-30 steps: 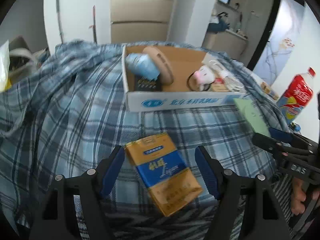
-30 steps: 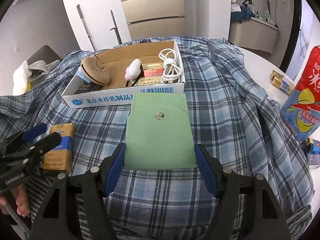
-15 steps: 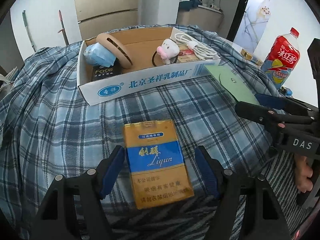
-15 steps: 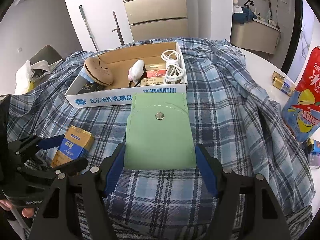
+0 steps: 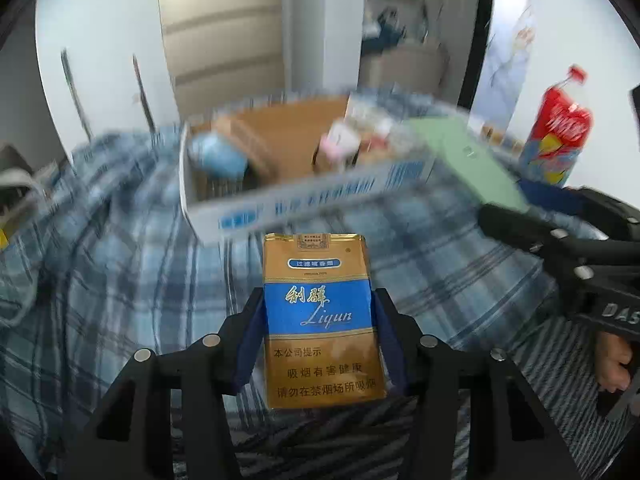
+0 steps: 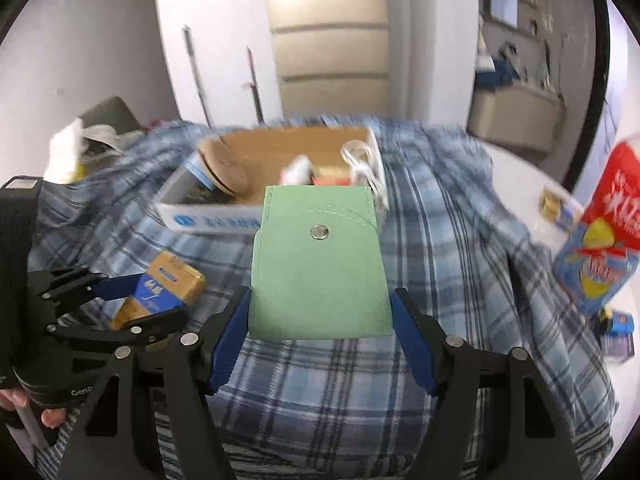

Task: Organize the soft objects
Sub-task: 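Carry the Liqun pack with the left gripper while the right carries the felt square over the box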

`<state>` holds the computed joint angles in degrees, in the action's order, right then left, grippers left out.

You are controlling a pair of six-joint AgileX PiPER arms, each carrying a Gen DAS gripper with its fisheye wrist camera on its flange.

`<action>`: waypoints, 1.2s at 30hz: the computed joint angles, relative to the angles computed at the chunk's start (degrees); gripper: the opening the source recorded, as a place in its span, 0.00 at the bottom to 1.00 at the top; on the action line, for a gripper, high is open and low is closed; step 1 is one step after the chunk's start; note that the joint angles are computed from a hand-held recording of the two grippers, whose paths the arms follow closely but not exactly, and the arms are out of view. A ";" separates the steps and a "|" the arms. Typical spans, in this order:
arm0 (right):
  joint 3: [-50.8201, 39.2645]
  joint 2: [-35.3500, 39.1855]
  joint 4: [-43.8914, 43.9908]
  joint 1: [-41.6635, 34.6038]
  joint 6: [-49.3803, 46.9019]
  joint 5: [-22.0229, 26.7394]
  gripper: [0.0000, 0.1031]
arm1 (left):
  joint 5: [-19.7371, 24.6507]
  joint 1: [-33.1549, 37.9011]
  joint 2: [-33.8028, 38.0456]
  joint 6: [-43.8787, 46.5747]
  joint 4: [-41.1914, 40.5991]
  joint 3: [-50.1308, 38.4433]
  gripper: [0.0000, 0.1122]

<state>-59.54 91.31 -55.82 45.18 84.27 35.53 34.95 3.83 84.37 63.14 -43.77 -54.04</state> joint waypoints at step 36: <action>9.44 -8.02 -36.77 10.94 32.02 10.78 0.67 | 9.04 14.63 -23.66 51.61 -54.72 16.73 0.50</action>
<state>-50.10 83.29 -92.59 56.12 116.28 46.30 43.99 18.47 60.71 114.75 -98.49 -37.31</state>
